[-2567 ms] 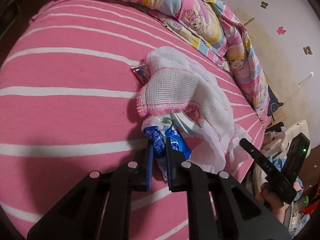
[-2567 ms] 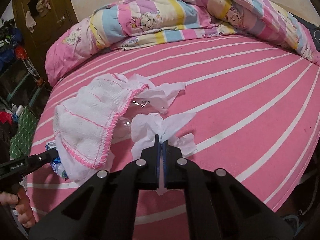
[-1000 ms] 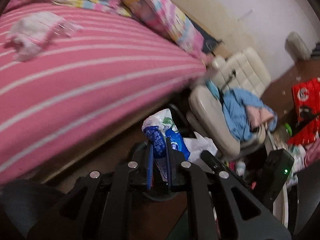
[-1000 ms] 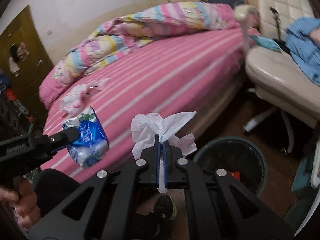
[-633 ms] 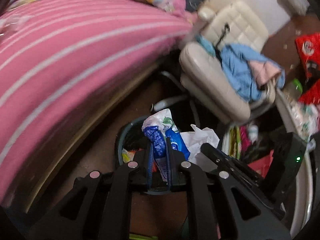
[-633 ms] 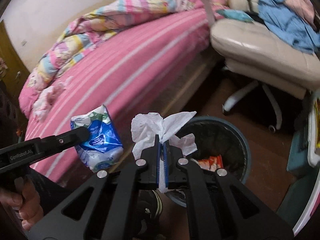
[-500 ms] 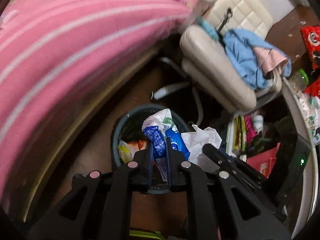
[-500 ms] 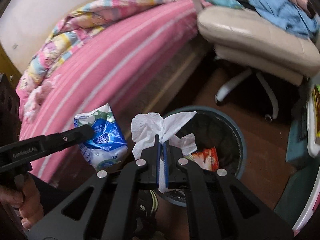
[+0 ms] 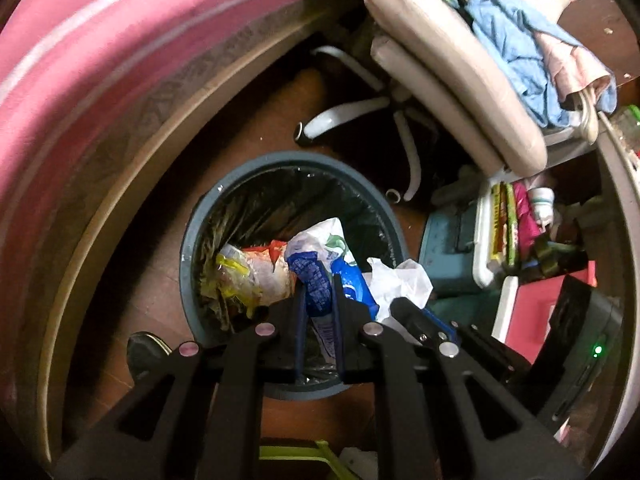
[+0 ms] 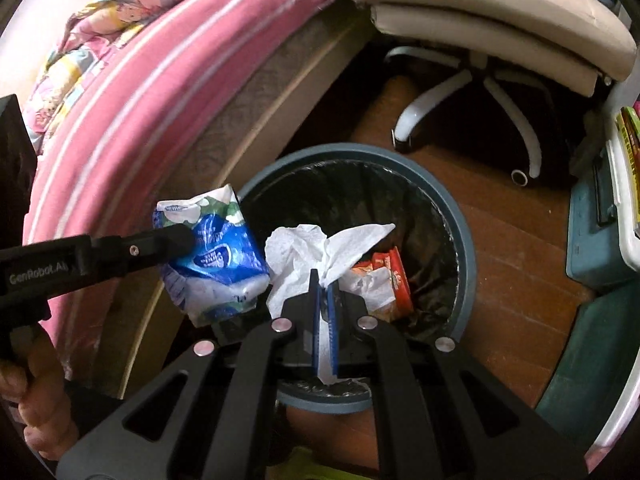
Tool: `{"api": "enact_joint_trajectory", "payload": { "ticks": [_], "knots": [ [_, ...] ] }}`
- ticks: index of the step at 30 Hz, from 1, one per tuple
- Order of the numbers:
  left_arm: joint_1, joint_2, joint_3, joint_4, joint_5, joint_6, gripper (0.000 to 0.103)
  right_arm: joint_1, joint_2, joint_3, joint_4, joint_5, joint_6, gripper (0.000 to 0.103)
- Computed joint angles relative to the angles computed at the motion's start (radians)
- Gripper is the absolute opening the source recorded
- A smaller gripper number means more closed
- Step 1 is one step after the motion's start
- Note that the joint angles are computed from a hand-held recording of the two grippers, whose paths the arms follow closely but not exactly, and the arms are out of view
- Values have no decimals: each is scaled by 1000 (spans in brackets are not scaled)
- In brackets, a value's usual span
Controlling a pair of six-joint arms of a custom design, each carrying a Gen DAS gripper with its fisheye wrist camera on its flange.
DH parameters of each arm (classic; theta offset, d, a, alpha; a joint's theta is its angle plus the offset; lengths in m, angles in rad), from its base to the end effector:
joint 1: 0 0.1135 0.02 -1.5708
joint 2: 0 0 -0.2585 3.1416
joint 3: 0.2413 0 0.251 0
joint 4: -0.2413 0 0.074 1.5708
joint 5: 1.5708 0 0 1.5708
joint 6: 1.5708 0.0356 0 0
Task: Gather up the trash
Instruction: 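Open both tools to drop the wrapper and tissue into the bin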
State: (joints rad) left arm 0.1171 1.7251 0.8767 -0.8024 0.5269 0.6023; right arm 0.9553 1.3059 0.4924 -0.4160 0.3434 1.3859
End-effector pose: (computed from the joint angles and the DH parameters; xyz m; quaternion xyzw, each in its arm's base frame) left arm 0.2578 0.0123 0.1213 0.2217 0.9390 -0.2571 0.0555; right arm 0.1249 0.1558 0.1258 0.2358 0.9424 0.0885 0.2203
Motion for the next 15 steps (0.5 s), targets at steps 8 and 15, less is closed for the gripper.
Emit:
{"api": "enact_joint_trajectory", "payload": {
  "ticks": [8, 15],
  "knots": [
    [-27, 47, -5, 70, -35, -80, 45, -46, 35, -17, 33, -15, -23, 38],
    [-3, -3, -2, 57, -25, -81, 59, -12, 11, -7, -28, 14, 24, 48]
  ]
}}
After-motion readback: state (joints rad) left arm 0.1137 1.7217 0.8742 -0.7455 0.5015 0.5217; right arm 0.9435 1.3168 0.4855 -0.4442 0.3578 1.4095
